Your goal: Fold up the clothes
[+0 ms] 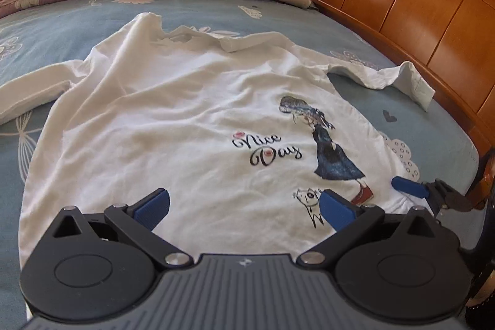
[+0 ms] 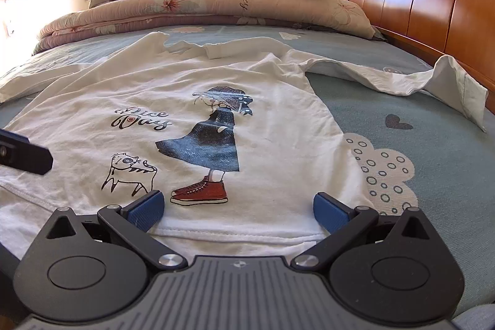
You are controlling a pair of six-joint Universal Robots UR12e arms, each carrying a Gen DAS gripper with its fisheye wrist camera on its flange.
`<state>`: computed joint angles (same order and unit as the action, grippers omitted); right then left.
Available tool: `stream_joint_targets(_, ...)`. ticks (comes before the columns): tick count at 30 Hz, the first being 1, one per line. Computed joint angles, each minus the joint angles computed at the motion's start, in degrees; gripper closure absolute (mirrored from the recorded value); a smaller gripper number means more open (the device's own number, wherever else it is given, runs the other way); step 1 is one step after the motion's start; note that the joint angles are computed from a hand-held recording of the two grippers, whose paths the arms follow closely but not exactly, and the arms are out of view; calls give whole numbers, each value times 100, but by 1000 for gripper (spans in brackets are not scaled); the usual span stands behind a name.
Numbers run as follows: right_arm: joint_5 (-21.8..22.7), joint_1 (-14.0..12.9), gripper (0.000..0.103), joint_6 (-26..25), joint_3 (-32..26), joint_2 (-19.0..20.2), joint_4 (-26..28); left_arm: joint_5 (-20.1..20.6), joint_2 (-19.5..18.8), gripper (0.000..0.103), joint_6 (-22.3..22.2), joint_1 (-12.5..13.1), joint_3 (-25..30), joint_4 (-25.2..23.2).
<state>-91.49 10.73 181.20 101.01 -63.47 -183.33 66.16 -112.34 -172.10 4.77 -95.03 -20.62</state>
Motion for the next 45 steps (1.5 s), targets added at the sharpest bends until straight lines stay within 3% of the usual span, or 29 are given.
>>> stream_joint_targets(7, -43, 14, 0, 22, 58, 62, -350, -326, -865, 1, -641, 266, 1439, -1225)
stream_joint_targets(10, -118, 36, 0, 36, 53, 102, -471, -529, -1182, 1, -1131, 358, 1713, -1203)
stream_joint_targets(13, -193, 56, 0, 69, 45, 146, -597, -905, -1355, 1, -1552, 502, 1705, -618)
stream_joint_targets(21, -338, 95, 0, 141, 30, 209, -765, -334, -1417, 8, -2192, 578, 1810, -303)
stream_joint_targets(24, -348, 97, 0, 138, 37, 219, -817, -355, -1284, 8, -1802, 529, 1761, -448)
stream_joint_targets(29, -380, 107, 0, 154, 41, 226, -848, -1072, -1124, 4, -1071, 477, 1607, -520)
stream_joint_targets(31, -438, 125, 0, 191, 19, 204, -728, -950, -1128, 4, -729, 388, 1661, -900)
stream_joint_targets(33, -495, 143, 0, 229, -4, 182, -606, -491, -1162, 4, -600, 290, 1747, -1263)
stream_joint_targets(35, -555, 170, 0, 376, -131, 59, 83, -90, -1201, 4, -502, 223, 1782, -1371)
stream_joint_targets(37, -494, 174, 0, 501, -316, -68, 902, -46, -1148, 4, -457, 235, 1708, -1315)
stream_joint_targets(41, 45, 135, 0, 264, -775, -154, 1531, 114, -1108, 4, -493, 249, 1708, -1385)
stream_joint_targets(45, 330, 215, 0, -261, -1587, 154, 2062, 135, -1112, 4, -474, 254, 1722, -1430)
